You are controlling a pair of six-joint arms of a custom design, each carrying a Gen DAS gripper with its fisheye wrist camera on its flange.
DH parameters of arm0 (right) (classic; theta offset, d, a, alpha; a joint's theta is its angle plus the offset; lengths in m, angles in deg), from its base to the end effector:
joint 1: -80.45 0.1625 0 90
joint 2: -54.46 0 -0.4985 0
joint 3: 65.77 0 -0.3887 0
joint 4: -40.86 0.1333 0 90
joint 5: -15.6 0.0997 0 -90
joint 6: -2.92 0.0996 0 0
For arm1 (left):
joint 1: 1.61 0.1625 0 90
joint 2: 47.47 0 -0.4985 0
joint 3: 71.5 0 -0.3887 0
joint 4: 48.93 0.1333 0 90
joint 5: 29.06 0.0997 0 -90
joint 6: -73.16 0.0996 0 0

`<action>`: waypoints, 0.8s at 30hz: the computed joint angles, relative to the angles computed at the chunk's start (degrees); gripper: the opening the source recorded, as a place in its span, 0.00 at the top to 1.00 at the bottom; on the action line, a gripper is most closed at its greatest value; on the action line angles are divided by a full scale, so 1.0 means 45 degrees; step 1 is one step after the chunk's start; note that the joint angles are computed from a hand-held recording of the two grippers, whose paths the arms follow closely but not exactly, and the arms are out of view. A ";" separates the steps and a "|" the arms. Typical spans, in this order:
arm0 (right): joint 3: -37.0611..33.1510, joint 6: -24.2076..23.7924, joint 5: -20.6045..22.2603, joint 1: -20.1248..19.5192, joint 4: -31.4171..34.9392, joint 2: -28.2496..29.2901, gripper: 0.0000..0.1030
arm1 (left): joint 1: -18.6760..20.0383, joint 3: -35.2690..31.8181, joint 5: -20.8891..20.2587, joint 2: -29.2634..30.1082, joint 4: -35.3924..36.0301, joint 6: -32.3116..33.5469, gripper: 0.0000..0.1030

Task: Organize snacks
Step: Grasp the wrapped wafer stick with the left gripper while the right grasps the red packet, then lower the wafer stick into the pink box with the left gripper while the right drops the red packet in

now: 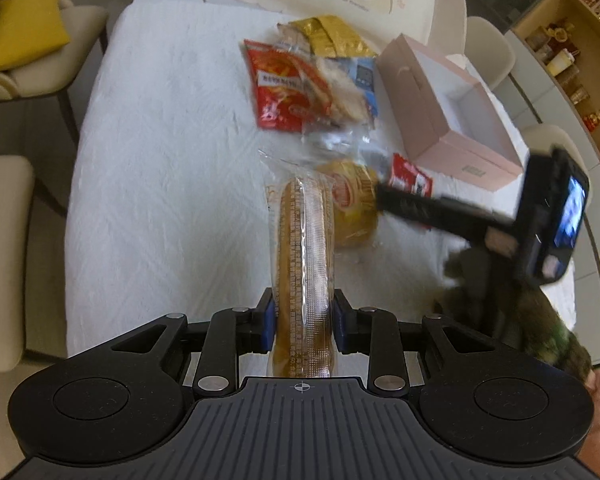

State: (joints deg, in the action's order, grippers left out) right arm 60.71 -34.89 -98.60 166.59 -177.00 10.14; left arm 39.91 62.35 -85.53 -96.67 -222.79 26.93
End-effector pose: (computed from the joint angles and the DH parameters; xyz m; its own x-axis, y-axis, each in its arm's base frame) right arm 0.0556 -0.5493 0.1336 -0.7322 -0.1474 0.6649 -0.5086 0.7676 -0.3899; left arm -0.2200 -0.4463 0.0685 -0.9189 -0.0434 -0.3920 0.1230 0.9129 -0.3893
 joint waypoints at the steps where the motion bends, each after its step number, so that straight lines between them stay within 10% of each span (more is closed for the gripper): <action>1: -0.0030 0.0010 0.0135 0.0015 -0.0271 0.0146 0.10 | -0.0041 0.0043 0.0072 -0.0028 0.0097 -0.0164 0.69; 8: 0.0522 -0.0047 0.0833 -0.0269 0.1228 -0.1239 0.58 | -0.0010 -0.0340 -0.0904 0.0204 0.0152 0.0362 0.69; 17: 0.1919 0.0372 0.1314 -0.0798 0.3071 -0.4764 0.60 | 0.0074 -0.2346 -0.2824 0.1474 -0.0087 0.2839 0.69; 24: 0.2096 0.0100 0.1809 -0.0908 0.2629 -0.6194 0.60 | 0.0566 -0.6309 -0.2511 0.2801 -0.1337 0.5378 0.65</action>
